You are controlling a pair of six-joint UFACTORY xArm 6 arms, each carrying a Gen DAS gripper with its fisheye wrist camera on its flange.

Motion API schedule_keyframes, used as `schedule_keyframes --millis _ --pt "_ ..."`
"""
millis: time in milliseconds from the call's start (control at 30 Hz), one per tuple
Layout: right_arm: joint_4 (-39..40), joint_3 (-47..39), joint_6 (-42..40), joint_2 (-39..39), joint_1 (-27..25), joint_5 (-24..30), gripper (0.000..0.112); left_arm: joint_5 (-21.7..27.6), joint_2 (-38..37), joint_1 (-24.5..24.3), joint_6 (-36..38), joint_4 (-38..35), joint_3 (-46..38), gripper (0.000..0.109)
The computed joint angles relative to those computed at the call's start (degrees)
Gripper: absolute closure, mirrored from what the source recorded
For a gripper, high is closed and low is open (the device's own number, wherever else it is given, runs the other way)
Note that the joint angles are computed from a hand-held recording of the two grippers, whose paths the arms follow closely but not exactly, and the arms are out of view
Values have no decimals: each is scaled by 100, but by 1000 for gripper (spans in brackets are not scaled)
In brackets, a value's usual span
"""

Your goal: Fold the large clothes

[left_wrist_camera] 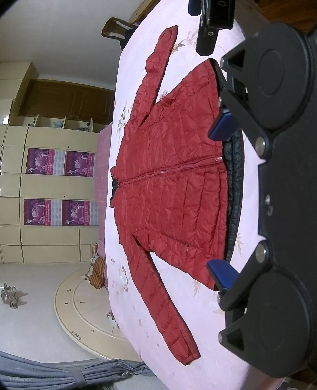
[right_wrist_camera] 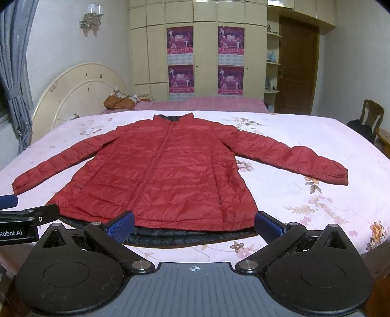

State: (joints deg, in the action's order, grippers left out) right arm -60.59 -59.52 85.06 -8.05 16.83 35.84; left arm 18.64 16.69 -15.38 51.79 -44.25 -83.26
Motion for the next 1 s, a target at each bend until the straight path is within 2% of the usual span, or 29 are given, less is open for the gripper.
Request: schedule_keyframes --millis 1000 --pt "-79 61 85 -54 -22 -14 9 74 -47 74 136 -113 -10 6"
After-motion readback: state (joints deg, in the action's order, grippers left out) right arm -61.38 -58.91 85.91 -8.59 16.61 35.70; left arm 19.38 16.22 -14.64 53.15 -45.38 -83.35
